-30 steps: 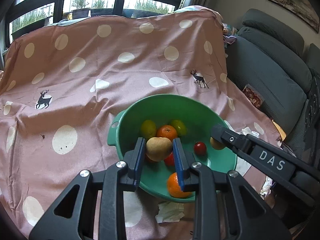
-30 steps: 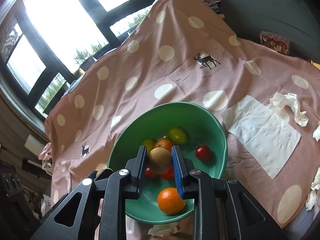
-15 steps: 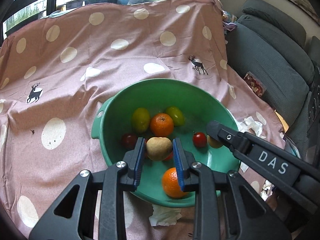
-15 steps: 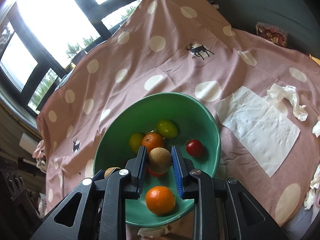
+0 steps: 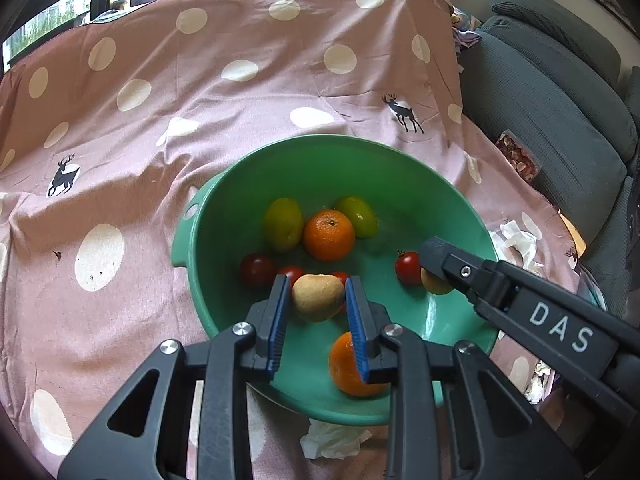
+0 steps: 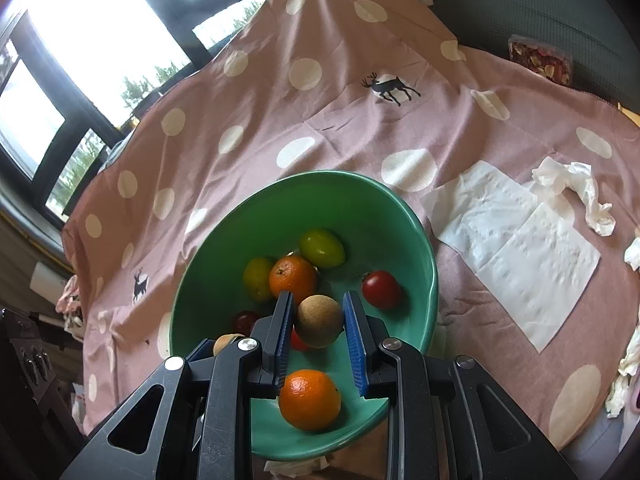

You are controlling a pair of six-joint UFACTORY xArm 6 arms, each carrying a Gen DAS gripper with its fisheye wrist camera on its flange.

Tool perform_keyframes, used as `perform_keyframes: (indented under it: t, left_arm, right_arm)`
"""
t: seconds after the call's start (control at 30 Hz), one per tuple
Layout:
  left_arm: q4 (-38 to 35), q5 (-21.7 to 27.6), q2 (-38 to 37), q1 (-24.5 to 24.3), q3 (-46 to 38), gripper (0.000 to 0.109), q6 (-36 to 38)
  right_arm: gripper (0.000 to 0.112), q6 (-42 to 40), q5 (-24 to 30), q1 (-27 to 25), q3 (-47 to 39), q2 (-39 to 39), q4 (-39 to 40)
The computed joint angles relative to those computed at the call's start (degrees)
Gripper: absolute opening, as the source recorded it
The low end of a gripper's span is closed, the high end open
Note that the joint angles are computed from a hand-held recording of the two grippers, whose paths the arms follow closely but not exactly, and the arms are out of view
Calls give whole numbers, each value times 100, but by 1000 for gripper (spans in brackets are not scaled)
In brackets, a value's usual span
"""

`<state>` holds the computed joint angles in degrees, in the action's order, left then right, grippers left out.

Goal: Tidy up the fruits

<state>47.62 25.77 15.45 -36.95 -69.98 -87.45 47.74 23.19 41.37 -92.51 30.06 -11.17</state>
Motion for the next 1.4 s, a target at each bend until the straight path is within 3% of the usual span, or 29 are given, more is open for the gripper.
perform_keyframes:
  t: [1.0, 1.27, 1.4]
  left_arm:
    - [-69, -272, -17, 40, 83, 28, 107]
    - [15, -361, -442, 64, 428, 51, 167]
    - [451, -249, -830, 52, 658, 74, -102]
  right_arm:
    - [28, 23, 379, 37, -242, 133, -83]
    - [28, 494, 289, 7, -106, -6, -571]
    - [30, 770, 277, 33, -59, -102, -991]
